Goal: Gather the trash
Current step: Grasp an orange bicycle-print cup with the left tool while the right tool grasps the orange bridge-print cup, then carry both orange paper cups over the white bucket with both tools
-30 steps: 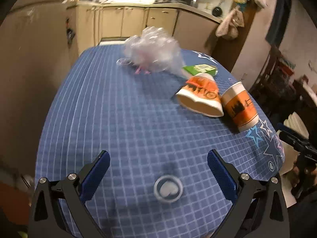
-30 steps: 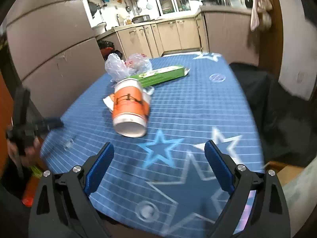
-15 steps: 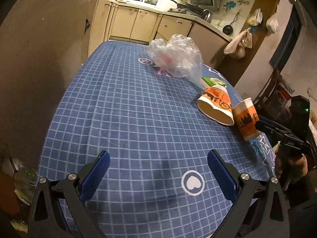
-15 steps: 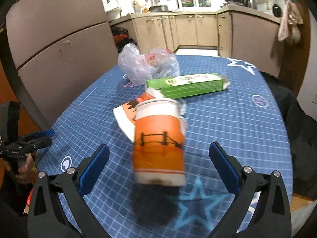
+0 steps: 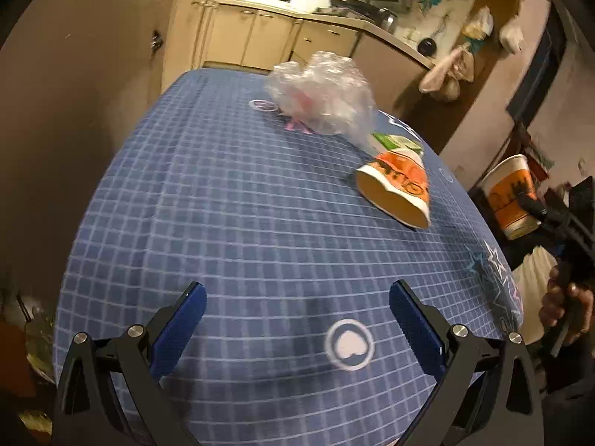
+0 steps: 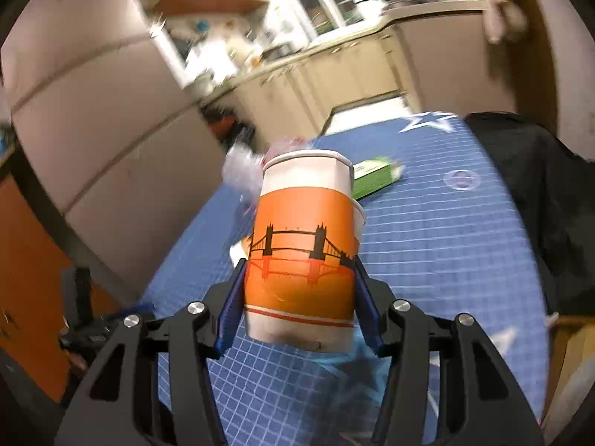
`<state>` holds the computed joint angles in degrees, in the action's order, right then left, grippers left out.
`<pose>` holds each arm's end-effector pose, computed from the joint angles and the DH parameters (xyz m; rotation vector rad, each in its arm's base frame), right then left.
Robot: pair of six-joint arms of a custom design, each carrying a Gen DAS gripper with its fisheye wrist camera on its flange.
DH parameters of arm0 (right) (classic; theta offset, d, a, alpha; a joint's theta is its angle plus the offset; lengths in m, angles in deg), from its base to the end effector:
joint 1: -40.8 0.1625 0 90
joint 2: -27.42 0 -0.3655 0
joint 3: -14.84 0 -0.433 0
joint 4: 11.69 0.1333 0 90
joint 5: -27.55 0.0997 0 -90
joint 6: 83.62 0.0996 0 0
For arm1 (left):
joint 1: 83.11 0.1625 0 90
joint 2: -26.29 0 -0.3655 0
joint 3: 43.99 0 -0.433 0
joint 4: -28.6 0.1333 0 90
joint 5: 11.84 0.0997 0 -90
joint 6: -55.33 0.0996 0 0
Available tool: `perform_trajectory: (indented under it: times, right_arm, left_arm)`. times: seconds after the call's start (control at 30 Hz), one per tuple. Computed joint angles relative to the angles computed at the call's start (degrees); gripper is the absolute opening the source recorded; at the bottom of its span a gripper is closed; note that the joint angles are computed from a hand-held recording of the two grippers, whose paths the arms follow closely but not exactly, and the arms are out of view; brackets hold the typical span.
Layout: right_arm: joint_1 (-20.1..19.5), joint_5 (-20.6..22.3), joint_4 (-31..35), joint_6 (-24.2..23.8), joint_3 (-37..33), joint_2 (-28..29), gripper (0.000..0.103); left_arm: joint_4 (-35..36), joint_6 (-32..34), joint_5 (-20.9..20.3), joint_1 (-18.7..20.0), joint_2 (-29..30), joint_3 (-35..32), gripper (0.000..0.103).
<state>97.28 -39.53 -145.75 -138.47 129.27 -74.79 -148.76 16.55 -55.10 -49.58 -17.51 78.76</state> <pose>-0.1210 -0.4944 0.4027 0.6941 -2.7893 0.9924 -0.2659 -0.4231 -0.0624 0.3103 2.5184 -0.9353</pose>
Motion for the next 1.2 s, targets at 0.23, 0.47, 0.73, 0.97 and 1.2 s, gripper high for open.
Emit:
perform_trajectory:
  times: [0.23, 0.47, 0.73, 0.97, 1.2]
  right_arm:
    - [-4.5, -1.0, -0.4, 0.3, 5.2, -5.1, 0.051]
    - [-6.4, -3.4, -0.6, -1.3, 8.1, -6.5, 0.051]
    - [-6.4, -2.7, 0.6, -0.8, 7.2, -5.8, 0.051]
    - [-5.4, -3.4, 0.0, -0.5, 6.5, -4.4, 0.051]
    - [-5.0, -3.8, -1.1, -0.6, 6.8, -4.3, 0.051]
  left_arm:
    - [1.2, 8.2, -1.4, 1.0, 7.0, -9.2, 0.098]
    - [1.2, 20.4, -3.0, 3.0, 15.3, -22.2, 0.098]
    - [8.5, 30.1, -4.5, 7.7, 24.3, -38.7, 0.098]
    - [15.4, 30.4, -5.8, 10.3, 26.7, -44.5, 0.098]
    - [12.6, 30.8, 0.3, 7.0, 26.9, -41.5, 0.086]
